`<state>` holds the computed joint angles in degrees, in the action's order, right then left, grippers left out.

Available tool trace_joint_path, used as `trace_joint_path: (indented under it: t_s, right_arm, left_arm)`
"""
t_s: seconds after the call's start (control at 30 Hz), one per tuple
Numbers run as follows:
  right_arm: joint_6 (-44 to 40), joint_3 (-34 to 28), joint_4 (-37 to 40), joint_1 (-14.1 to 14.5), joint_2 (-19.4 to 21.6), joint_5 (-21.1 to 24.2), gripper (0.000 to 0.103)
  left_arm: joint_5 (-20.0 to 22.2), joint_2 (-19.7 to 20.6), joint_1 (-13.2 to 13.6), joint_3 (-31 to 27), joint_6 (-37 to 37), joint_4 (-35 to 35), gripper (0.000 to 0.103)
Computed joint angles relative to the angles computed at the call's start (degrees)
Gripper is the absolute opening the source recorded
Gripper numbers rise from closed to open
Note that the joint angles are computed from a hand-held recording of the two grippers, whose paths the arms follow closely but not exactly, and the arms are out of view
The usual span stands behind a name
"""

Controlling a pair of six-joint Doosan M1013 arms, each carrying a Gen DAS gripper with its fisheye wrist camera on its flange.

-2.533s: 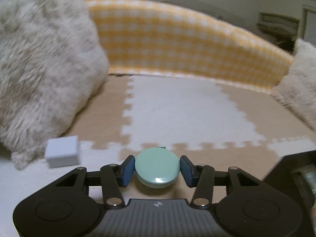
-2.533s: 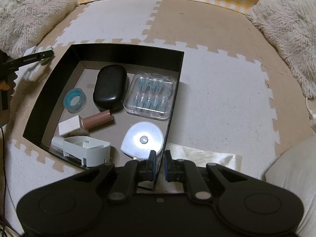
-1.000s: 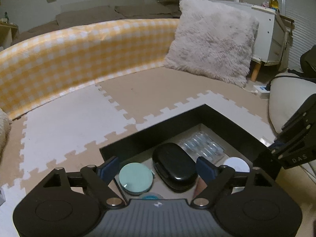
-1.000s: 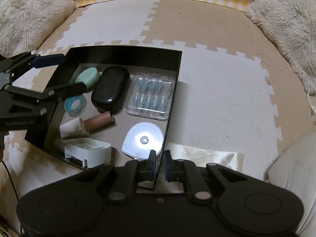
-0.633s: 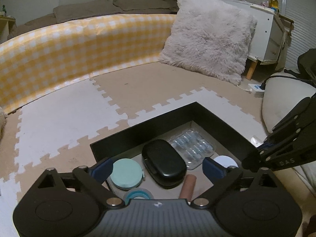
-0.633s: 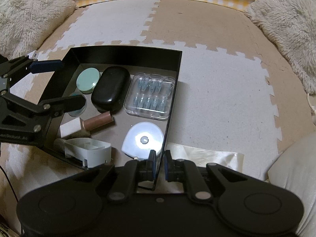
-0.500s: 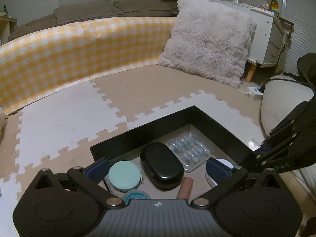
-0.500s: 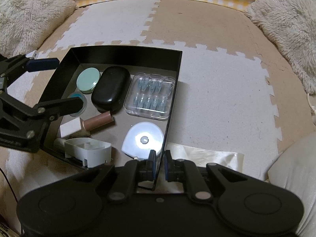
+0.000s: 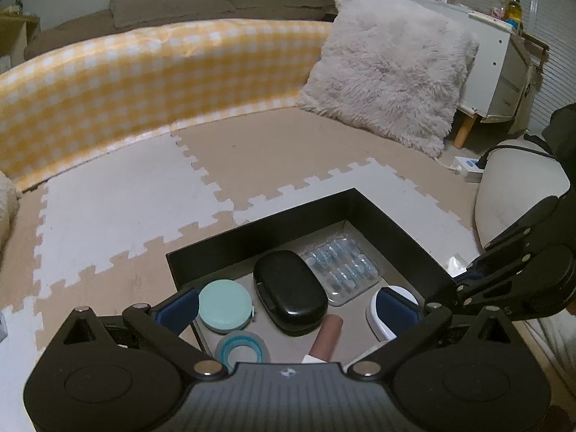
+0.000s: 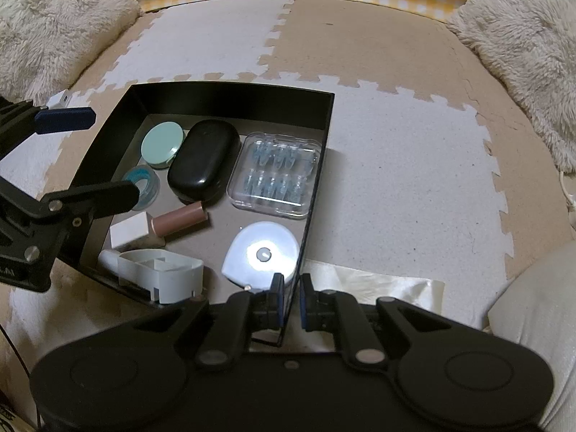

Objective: Organize rigid objects
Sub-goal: 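Move the left tool to the white cube charger beside the cushion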

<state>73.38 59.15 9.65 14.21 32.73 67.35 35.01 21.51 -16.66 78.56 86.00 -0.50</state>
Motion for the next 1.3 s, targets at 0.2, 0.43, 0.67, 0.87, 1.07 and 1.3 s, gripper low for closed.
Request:
trace_joint_path:
  t_s: [0.2, 0.43, 0.67, 0.87, 1.07, 1.3]
  right_arm:
    - [0.04, 0.03, -0.03, 0.02, -0.02, -0.03, 0.009]
    - [-0.05, 0.06, -0.2, 0.08, -0.03, -0.09, 0.009]
    - [-0.06, 0.14, -0.3, 0.15, -0.08, -0.13, 0.009]
    - [-0.24, 0.1, -0.33, 0.14, -0.04, -0.09, 0.009]
    - [-0.48, -0.03, -0.37, 0.16, 0.02, 0.07, 0.009]
    - [-0.92, -0.13, -0.8, 0.29, 0.06, 0.2, 0.009]
  left_arm:
    - [-0.39, -0.33, 0.67, -0.33, -5.76, 2.6, 0.103]
    - [-1.59, -1.31, 3.05, 0.14, -15.55, 7.45, 0.103]
    - [-0.7, -1.8, 5.13, 1.58, -32.92, 20.69, 0.103]
    - [0.32, -1.74, 5.97, 5.0, -50.95, 34.79, 0.103]
    - [2.05, -1.33, 7.33, 7.33, -59.39, 43.15, 0.103]
    - [3.77, -0.51, 8.84, 8.62, -66.56, 50.41, 0.103]
